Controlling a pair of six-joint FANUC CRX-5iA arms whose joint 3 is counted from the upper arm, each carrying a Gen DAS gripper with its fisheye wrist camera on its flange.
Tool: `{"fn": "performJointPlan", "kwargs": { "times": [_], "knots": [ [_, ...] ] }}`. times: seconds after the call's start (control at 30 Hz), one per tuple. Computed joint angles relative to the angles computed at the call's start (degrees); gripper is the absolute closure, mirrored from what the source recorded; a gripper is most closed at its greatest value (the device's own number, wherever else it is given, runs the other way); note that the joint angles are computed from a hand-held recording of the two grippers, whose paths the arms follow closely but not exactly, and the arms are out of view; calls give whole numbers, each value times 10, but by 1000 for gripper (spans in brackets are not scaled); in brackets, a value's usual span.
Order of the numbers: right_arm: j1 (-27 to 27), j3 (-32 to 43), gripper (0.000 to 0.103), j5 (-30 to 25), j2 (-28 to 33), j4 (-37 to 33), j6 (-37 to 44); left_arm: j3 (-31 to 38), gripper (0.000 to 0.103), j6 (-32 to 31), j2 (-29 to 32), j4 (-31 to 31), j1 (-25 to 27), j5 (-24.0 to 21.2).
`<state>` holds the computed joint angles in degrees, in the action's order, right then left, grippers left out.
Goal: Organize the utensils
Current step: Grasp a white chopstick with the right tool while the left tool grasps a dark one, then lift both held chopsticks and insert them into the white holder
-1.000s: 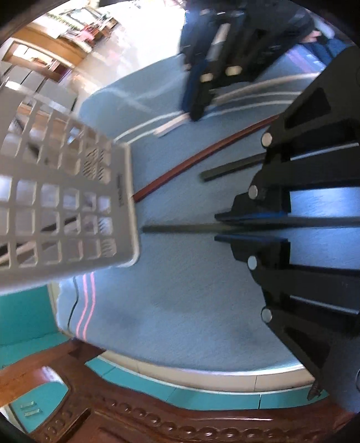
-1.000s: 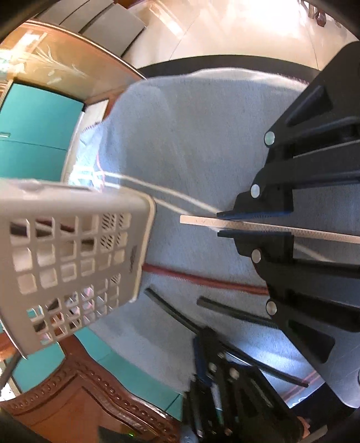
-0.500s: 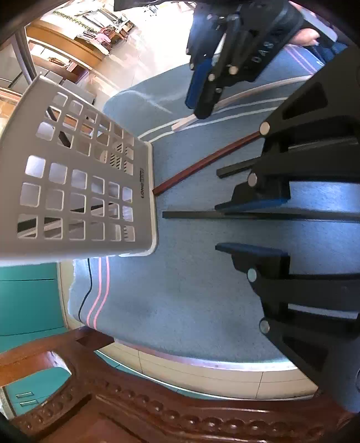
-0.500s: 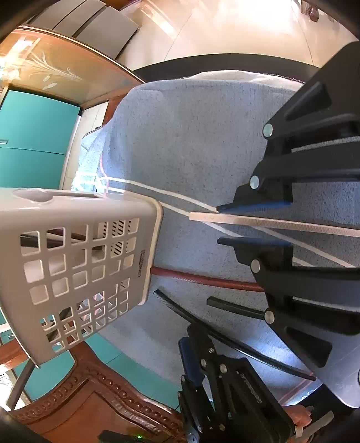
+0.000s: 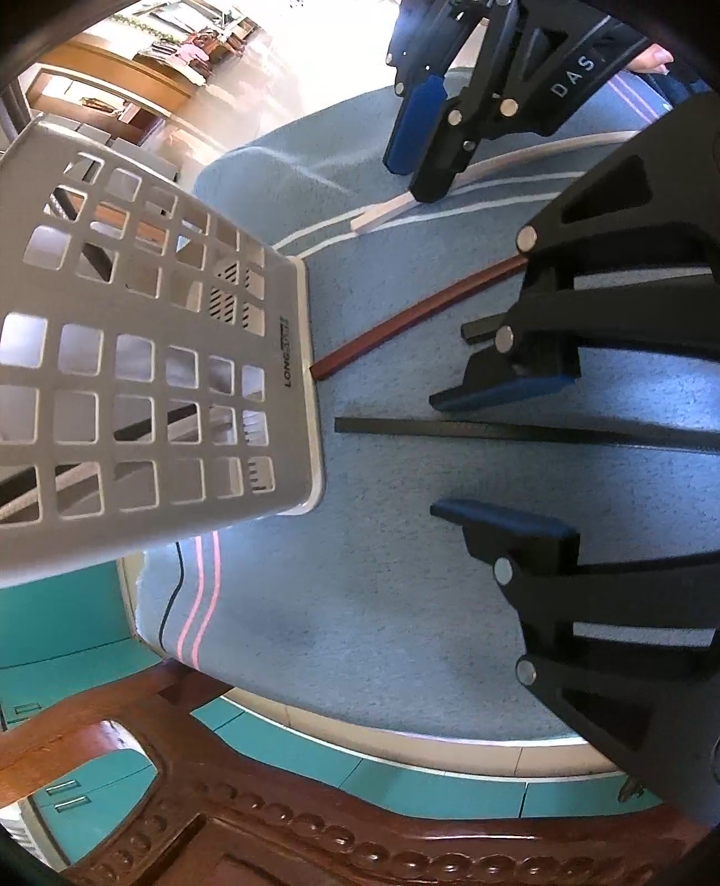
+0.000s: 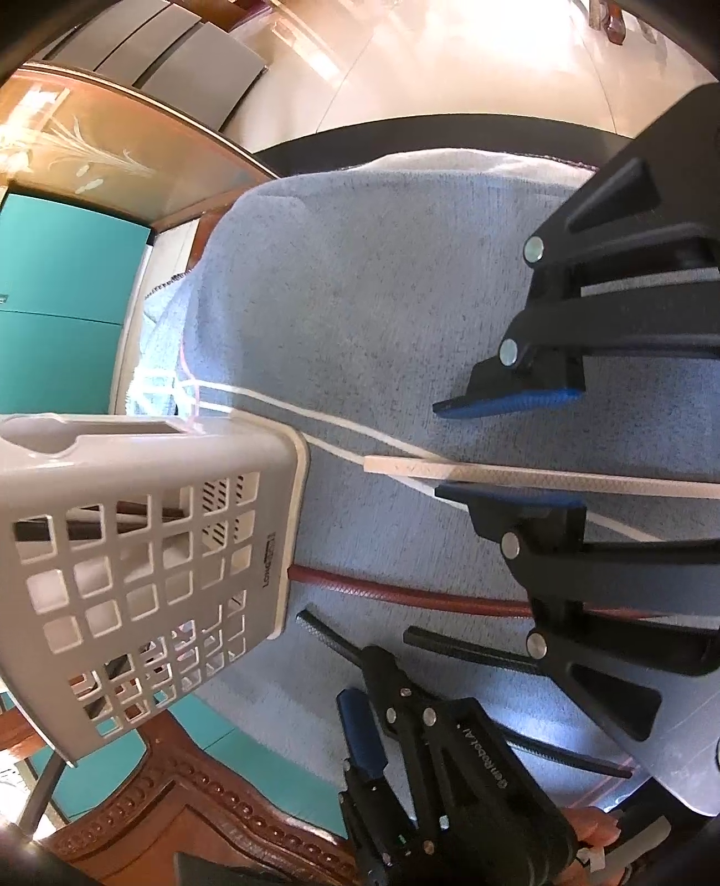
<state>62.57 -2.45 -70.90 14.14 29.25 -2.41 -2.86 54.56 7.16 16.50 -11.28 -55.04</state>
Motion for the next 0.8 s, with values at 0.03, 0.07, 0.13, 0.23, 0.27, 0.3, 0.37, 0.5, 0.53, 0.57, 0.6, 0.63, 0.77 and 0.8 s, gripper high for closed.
{"fn": "performJointPlan", "kwargs": {
  "times": [0.03,0.07,0.13,0.23,0.27,0.3,0.37,0.5,0.53,0.57,0.6,0.63,0.77,0.8],
  "knots": [
    [-2,0,78,0,1,1,4,2,66,3,2,-1,-1,1],
    [-3,1,76,-2,3,3,6,-1,65,3,3,-1,-2,6],
    [-2,5,73,-4,11,8,9,3,63,7,6,-3,-4,9],
    [0,18,72,-18,26,15,17,2,63,12,5,-7,-6,12],
    [0,18,72,-18,27,18,15,4,63,14,6,-9,-7,14],
    [1,17,72,-16,27,20,11,8,63,16,9,-11,-9,14],
    [2,14,85,-11,27,23,8,12,64,20,11,-14,-11,15],
    [4,11,95,2,23,22,-5,12,85,4,13,1,-14,9],
    [4,11,96,3,21,22,-6,12,89,-1,14,4,-15,8],
    [3,7,96,9,16,23,-8,11,94,-2,12,5,-16,7],
    [4,2,97,13,11,28,-11,10,96,-3,12,6,-17,6],
    [6,-1,97,10,7,35,-13,8,96,-3,11,9,-16,7],
    [28,-24,97,-1,-22,96,-54,-24,96,-34,-15,56,-8,28],
    [35,-30,97,-5,-29,114,-65,-36,96,-47,-26,70,-5,40]
  ]
}}
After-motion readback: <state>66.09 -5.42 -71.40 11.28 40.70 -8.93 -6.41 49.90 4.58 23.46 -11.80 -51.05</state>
